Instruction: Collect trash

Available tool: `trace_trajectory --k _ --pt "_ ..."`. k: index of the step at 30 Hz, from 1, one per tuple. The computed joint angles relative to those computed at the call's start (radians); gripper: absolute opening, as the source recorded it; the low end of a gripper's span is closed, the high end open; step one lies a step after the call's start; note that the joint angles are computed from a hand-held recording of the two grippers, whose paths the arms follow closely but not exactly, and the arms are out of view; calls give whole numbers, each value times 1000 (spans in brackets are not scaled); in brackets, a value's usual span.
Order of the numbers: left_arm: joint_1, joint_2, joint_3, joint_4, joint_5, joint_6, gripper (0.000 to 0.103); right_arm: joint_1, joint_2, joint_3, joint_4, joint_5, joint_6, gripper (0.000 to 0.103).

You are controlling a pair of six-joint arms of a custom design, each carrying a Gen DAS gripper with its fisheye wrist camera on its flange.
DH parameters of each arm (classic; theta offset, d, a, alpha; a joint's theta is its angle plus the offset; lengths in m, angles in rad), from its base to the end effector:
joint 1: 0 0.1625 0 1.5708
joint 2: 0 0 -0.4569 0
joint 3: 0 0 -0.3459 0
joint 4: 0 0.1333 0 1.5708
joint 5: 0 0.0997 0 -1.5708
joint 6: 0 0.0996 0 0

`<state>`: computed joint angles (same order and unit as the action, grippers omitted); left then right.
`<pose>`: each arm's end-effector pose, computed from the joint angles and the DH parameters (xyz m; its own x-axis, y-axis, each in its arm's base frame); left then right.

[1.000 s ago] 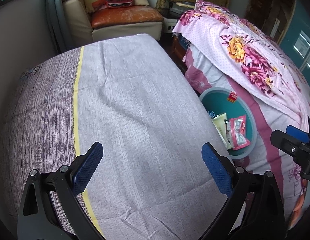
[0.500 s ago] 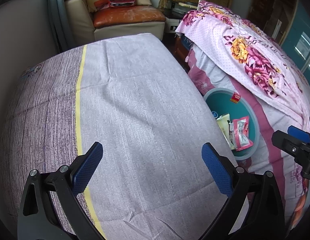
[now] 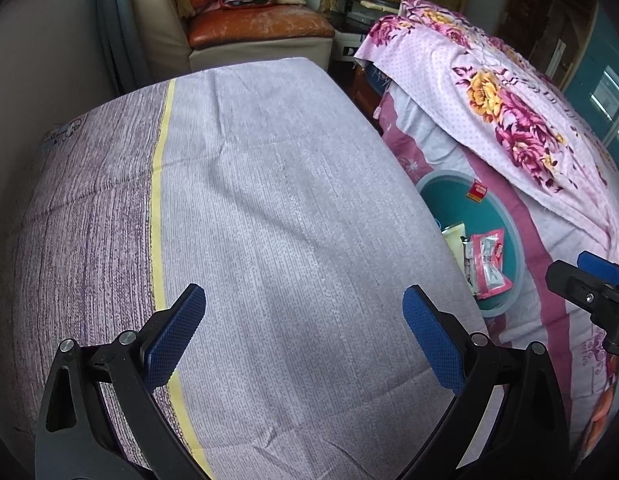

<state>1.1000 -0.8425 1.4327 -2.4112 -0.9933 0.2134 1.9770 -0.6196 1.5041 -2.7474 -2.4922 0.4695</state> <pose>-0.1542 -0.7168 0.2548 -0.6966 0.4366 -0.5694 0.6006 0.7889 -0.1300 0.3277 -0.6254 0.1313 -0.7474 0.3728 0.5499 -0.0451 0.7973 -0.6019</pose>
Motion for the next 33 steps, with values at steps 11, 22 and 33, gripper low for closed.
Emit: trace_trajectory --k 11,22,33 --pt "8 1 -7 11 -8 3 99 7 14 -35 49 -17 13 96" --pt "10 -9 1 2 -17 6 99 22 18 -50 72 -36 17 96" --pt "-2 -32 28 -29 -6 24 99 41 17 -44 55 -61 15 96"
